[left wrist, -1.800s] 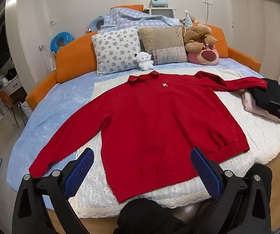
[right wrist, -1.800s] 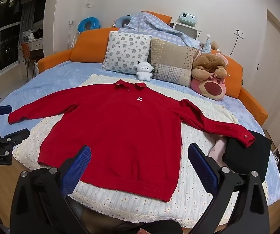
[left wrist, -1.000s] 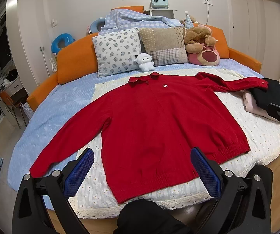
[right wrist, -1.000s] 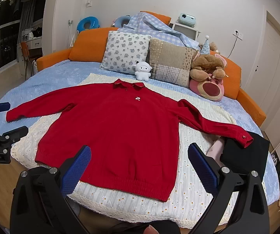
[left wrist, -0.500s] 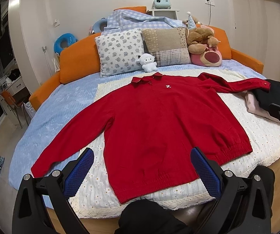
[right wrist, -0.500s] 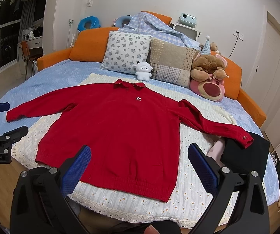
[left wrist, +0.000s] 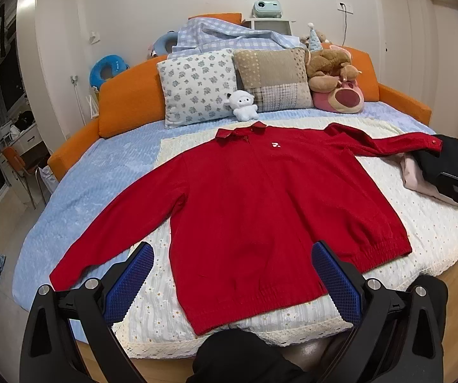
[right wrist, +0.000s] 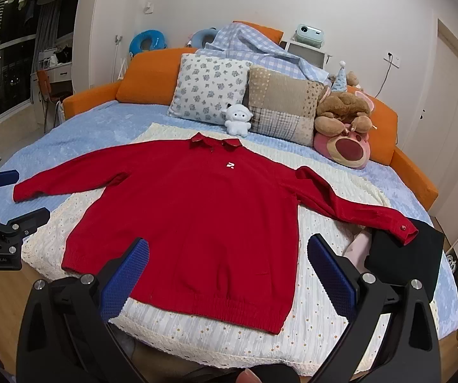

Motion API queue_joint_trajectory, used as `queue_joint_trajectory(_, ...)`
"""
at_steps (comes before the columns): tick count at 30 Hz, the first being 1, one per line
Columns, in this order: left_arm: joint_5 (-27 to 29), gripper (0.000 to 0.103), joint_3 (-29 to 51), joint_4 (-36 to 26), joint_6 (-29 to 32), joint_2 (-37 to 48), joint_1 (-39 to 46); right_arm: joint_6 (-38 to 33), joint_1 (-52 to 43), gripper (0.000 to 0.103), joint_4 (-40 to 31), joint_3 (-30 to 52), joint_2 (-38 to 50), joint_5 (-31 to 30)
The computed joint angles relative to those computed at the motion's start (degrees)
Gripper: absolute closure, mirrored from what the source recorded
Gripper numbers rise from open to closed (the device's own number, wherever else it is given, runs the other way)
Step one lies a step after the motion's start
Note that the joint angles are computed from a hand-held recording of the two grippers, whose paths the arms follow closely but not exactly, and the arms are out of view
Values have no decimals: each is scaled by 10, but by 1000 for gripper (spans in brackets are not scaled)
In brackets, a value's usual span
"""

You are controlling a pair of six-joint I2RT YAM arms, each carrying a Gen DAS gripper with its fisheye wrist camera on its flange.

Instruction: Fold large clothes

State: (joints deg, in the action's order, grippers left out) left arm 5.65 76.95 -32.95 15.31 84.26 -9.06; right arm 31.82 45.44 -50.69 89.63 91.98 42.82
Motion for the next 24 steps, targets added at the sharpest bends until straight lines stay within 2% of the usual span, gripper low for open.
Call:
queue_joint_trajectory(10,5,3,0,17,-22,-19,-2,11,9,5,33,-14,-25,16)
queue_joint_trajectory(24,10,3,-3,6,-25,-37,-10,12,17,5,22,-7,-25,27)
